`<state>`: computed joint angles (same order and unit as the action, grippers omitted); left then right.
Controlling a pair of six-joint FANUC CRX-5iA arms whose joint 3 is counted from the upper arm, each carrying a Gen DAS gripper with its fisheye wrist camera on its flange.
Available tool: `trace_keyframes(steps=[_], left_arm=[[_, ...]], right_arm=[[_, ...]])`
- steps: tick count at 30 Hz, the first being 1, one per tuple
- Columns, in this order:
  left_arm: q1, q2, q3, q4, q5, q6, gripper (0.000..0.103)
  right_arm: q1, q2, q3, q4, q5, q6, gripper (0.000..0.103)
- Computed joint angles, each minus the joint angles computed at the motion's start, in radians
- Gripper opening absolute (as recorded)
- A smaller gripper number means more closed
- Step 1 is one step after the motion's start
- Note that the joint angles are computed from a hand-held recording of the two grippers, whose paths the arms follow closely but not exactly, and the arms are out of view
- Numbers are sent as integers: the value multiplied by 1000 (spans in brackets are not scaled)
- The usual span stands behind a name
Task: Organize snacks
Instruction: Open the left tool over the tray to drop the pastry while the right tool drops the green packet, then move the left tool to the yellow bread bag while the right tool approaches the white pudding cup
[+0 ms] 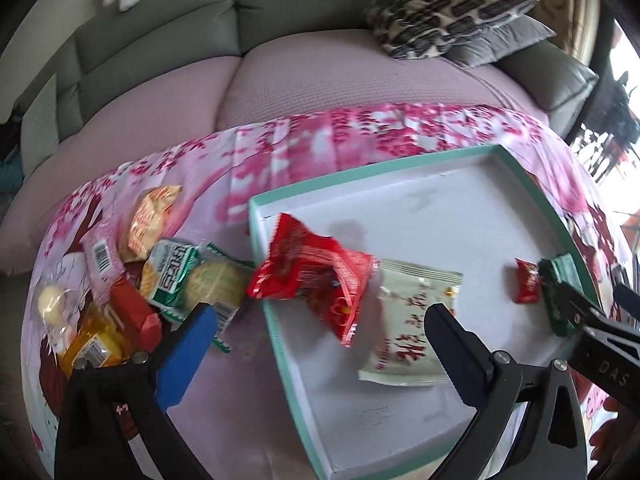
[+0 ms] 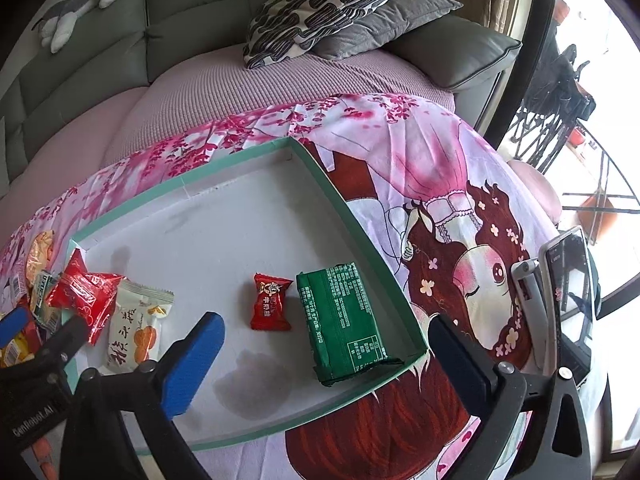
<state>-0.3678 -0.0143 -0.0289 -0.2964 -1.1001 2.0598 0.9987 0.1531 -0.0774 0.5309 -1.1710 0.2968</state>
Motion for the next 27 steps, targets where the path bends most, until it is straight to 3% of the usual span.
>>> trace_keyframes(steps=[22,27], left_arm=[[44,-47,-28,8,-37,-28,103],[76,-100,-46,-74,-105,10,103]], right_arm=[[18,-2,1,54,24,-45,103],[46,21,23,87,60,-33,103]])
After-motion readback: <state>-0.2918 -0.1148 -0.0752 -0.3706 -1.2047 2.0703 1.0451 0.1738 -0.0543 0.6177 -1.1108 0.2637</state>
